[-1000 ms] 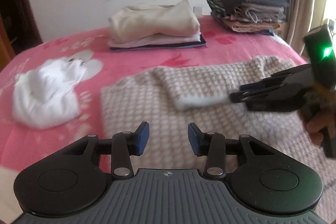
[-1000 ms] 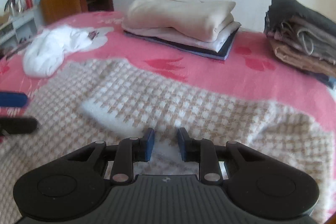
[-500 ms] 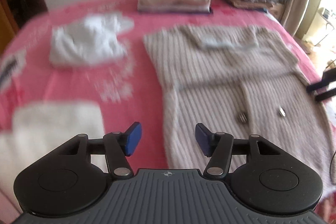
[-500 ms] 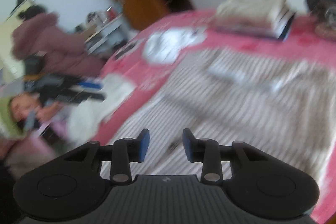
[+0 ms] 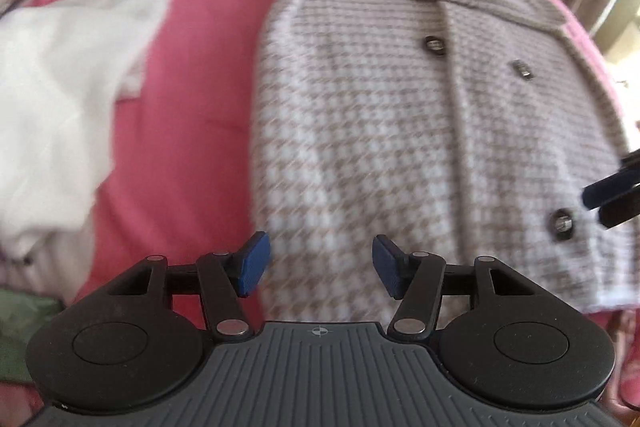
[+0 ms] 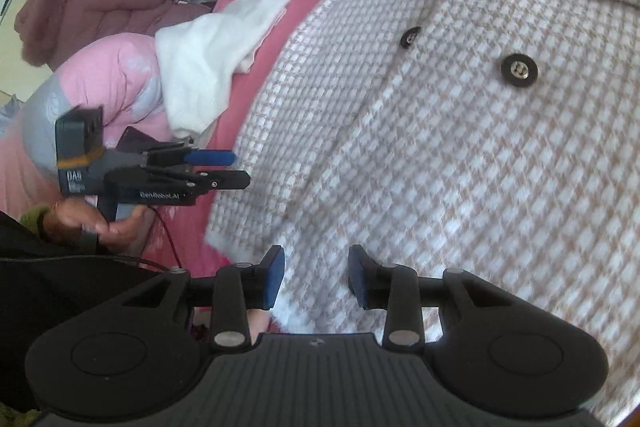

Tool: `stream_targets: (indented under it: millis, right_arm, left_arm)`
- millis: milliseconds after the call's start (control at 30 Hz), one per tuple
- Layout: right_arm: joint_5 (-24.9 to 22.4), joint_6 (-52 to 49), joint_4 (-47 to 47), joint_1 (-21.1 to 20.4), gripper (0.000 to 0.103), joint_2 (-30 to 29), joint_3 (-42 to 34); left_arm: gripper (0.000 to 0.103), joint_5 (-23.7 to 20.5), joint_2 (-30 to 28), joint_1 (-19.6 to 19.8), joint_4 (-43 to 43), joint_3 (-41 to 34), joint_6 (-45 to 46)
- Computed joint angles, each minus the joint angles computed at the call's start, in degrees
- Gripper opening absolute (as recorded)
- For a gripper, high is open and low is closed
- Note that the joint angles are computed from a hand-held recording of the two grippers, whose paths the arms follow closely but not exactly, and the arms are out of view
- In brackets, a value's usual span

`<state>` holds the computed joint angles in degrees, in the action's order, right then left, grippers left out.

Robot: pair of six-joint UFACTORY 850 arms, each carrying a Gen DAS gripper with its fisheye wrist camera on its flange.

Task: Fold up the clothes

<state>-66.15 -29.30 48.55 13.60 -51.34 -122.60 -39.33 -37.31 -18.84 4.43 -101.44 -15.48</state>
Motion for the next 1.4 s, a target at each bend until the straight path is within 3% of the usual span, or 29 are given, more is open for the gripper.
stream_targets:
  millis: [433,733,1000,1133,1400]
  right_arm:
    - [4.62,4.77,0.05,-0.38,0.038,5.47,8.67]
    - [15.63,17.79,-5.38,-2.83,0.042,11.24,17.43]
    - [27.51,29.02,-8.77,-6.34,0.044,16.48,24.90]
    - [28.56,36.28,-12.01,-7.45,0.044,16.97,26.38]
    - [30.72,39.29,-10.87,-8.83,0.045,17.83,29.84]
  left_arm:
    - [0.059,2.76,2.19,-0.74,6.52,4.97,-9.26]
    - [0.062,7.34,4.01,1.03,3.67,7.15,-11.27]
    - [0.066,8.07,1.91,2.18,0.42,5.47,-11.22]
    - [0.067,9.17,2.74,1.96,1.50,6.78,-11.07]
    - [0.067,9.86,3.34,3.30,-5.37,7.69,-4.14]
